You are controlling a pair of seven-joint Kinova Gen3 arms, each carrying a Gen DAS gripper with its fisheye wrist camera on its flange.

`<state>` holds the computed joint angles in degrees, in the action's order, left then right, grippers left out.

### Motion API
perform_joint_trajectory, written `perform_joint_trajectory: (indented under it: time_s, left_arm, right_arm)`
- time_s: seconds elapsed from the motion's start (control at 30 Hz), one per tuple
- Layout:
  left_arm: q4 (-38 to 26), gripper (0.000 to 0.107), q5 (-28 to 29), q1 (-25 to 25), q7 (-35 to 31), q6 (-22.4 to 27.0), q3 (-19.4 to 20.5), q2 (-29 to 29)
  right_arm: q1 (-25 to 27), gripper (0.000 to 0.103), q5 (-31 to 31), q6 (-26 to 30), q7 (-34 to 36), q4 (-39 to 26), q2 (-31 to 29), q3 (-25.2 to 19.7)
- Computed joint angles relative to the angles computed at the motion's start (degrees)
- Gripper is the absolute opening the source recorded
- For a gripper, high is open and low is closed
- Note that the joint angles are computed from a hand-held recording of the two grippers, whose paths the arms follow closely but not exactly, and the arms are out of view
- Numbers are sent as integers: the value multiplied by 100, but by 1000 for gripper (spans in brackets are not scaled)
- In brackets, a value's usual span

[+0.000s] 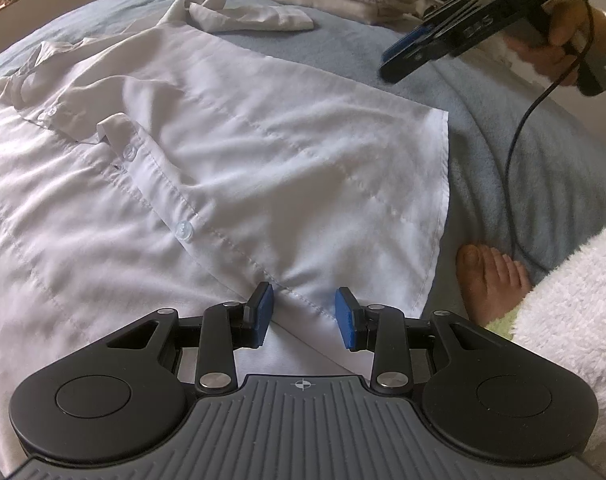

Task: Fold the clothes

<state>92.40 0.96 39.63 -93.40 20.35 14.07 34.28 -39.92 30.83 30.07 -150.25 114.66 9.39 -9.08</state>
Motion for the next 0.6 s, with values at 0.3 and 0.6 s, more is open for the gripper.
perform_joint_trajectory:
  time_s: [0.3, 0.6]
  left_arm:
    - [15, 34, 68, -8, 38, -14, -7, 0]
    - [73, 34, 182, -187, -43, -85, 170, 4]
  right_arm:
    - [-482, 40, 584, -888, 615, -1256, 1081, 418]
    - [-1361, 27, 682, 18, 1978, -3060, 2588, 1038]
